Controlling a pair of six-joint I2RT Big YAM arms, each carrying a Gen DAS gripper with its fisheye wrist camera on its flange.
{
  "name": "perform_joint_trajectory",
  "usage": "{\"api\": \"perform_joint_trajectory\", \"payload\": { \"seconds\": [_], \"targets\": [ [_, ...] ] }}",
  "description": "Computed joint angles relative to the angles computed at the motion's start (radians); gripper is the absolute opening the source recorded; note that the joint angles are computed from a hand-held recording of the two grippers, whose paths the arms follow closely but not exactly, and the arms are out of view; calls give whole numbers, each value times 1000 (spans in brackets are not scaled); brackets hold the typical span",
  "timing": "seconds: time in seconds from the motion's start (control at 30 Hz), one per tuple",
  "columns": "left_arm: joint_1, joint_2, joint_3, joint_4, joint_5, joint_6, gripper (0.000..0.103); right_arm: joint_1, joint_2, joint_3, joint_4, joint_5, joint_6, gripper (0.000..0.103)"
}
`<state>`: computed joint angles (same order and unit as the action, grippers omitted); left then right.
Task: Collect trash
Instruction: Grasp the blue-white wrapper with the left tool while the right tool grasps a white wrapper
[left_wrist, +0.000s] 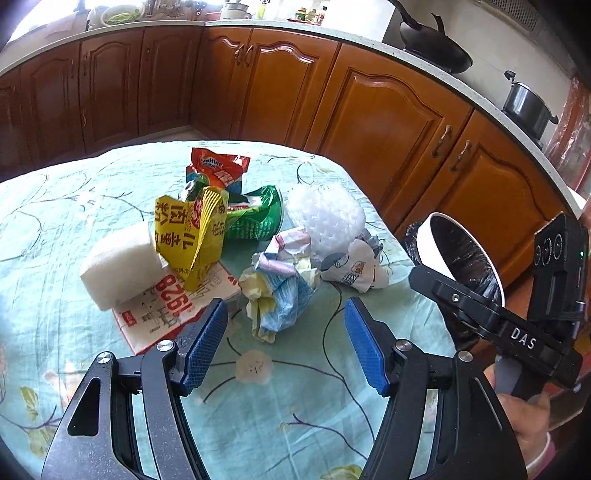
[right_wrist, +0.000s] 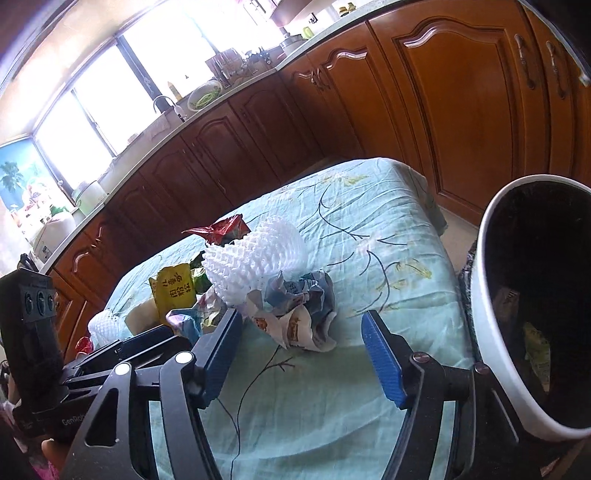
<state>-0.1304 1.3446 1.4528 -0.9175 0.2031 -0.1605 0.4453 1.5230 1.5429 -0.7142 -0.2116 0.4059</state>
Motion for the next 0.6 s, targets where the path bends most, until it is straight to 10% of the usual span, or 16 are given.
{"api": "perform_joint_trajectory", "payload": {
  "seconds": [0.1,0.23,0.6],
  "targets": [
    [-3,34,26,-2,-3,10,63,-2,47,37,-23,-30,0,62],
    [-9,70,49,-11,-6,31,37,-3,67,42,-45,-59,3,17],
    [-5,47,25,-12,28,65,24,2,-60,-82,15,-12,5,1]
  ]
}}
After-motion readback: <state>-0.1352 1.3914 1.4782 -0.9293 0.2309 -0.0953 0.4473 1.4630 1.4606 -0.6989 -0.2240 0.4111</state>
